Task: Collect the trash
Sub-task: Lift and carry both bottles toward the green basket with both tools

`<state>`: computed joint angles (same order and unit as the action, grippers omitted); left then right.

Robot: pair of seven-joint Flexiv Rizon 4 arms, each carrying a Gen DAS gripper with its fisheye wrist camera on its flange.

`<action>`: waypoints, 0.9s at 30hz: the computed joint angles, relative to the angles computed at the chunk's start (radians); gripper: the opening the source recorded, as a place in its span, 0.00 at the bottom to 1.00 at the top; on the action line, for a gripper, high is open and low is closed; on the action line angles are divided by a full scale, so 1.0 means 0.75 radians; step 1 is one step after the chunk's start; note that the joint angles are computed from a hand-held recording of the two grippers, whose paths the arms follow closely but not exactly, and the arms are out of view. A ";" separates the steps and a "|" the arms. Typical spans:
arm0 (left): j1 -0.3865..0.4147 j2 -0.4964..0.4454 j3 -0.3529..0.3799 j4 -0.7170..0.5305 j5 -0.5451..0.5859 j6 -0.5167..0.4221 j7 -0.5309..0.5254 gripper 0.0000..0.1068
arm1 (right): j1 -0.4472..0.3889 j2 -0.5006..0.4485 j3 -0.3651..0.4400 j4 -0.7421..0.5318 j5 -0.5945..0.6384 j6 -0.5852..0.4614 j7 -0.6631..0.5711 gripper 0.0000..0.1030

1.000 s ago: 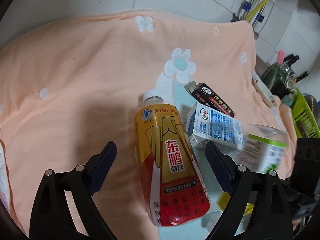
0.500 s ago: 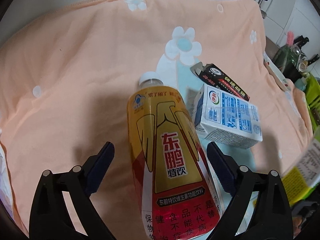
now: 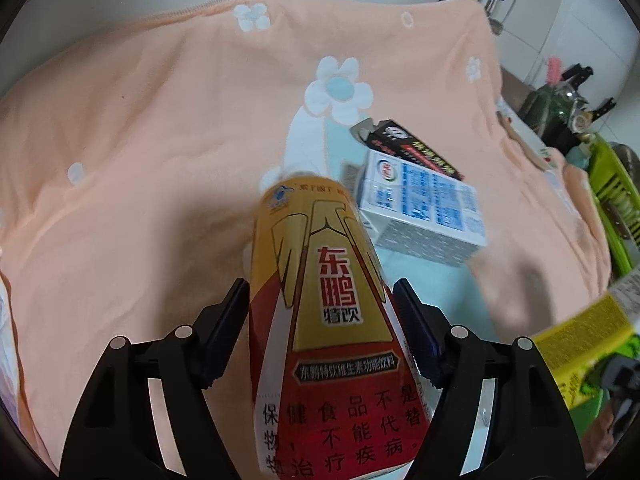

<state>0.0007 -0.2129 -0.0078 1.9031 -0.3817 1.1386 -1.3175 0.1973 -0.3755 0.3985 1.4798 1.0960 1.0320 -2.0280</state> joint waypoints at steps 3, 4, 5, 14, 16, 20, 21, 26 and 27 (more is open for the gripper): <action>0.002 0.058 -0.025 0.067 -0.091 0.024 0.063 0.67 | -0.018 0.036 0.004 0.041 0.033 0.010 -0.012 0.52; -0.004 0.078 -0.029 0.089 -0.115 0.034 0.084 0.67 | -0.023 0.048 0.004 0.054 0.048 0.013 -0.018 0.51; -0.013 0.104 -0.031 0.117 -0.137 0.052 0.104 0.67 | -0.034 0.066 0.004 0.073 0.074 0.014 -0.029 0.51; -0.109 0.253 -0.018 0.261 -0.290 0.143 0.218 0.67 | -0.047 0.266 -0.076 0.257 0.234 0.015 -0.112 0.51; -0.141 0.292 -0.019 0.297 -0.377 0.157 0.264 0.67 | -0.047 0.322 -0.105 0.310 0.276 0.016 -0.140 0.51; -0.224 0.346 -0.024 0.343 -0.531 0.187 0.381 0.67 | -0.026 0.423 -0.169 0.416 0.309 0.022 -0.164 0.51; -0.247 0.357 -0.026 0.352 -0.558 0.192 0.404 0.67 | -0.023 0.452 -0.186 0.449 0.316 0.026 -0.168 0.51; -0.366 0.372 -0.053 0.367 -0.714 0.196 0.513 0.67 | 0.008 0.577 -0.254 0.599 0.295 0.088 -0.127 0.51; -0.383 0.369 -0.058 0.367 -0.734 0.198 0.529 0.67 | 0.012 0.604 -0.266 0.632 0.284 0.102 -0.110 0.51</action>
<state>-0.2866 0.0640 -0.0512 2.1780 -0.9323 1.2871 -0.9210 0.2067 0.0777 0.1989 1.9540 1.3093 1.1087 -2.1102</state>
